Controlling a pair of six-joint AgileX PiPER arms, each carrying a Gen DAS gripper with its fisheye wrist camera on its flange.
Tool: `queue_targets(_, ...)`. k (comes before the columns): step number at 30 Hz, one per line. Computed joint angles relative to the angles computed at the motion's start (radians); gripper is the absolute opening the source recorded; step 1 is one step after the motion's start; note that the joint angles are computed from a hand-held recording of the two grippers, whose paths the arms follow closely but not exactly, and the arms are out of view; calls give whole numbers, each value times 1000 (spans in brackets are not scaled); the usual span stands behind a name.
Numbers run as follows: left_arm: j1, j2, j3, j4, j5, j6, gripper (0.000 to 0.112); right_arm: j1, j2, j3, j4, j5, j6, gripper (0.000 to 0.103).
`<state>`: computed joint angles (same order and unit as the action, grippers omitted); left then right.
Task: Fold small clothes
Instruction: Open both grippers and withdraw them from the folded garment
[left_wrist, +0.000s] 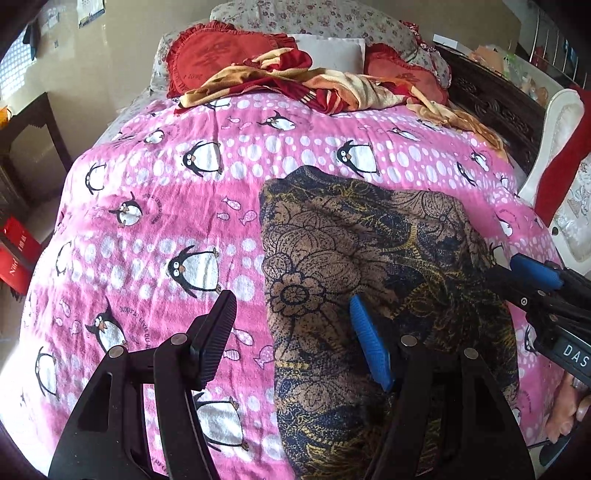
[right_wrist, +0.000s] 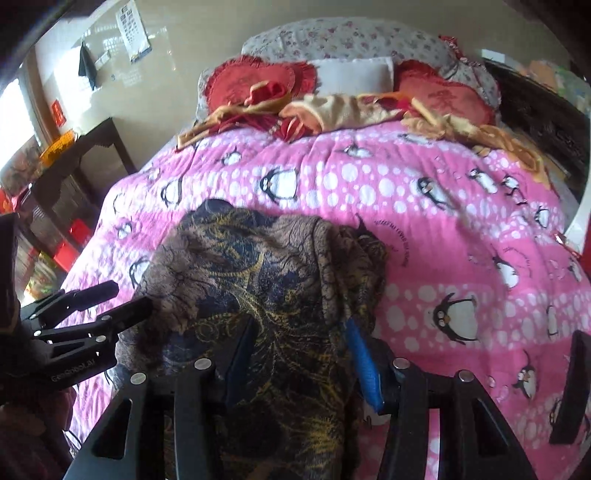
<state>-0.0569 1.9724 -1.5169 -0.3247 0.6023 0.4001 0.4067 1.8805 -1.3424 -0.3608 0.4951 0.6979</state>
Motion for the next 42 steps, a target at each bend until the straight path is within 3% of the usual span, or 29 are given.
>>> queue_targets(3,7,-37,34,-21,-19,10,64,39,-24,8,-132,27,154,72)
queue_targets(8,14,-94,92,-55,-38,60,67,87,-35,-3,-209,84,224,80)
queue_targets(22,33,-173,188,-91,-60,111,68,139,-14,-51,-209,199,245,80)
queue_targets(25,39,-176,195,-104,-61,116,69,142,-14,-51,-212,202,249,81)
queue_targets(27,47,-174,192,-130,-50,132,79,145,-13,-51,-218,206,255,81)
queue_targets(42,37,-189,213,-85,-88,101,79,147,-4,-47,-214,215,267,81)
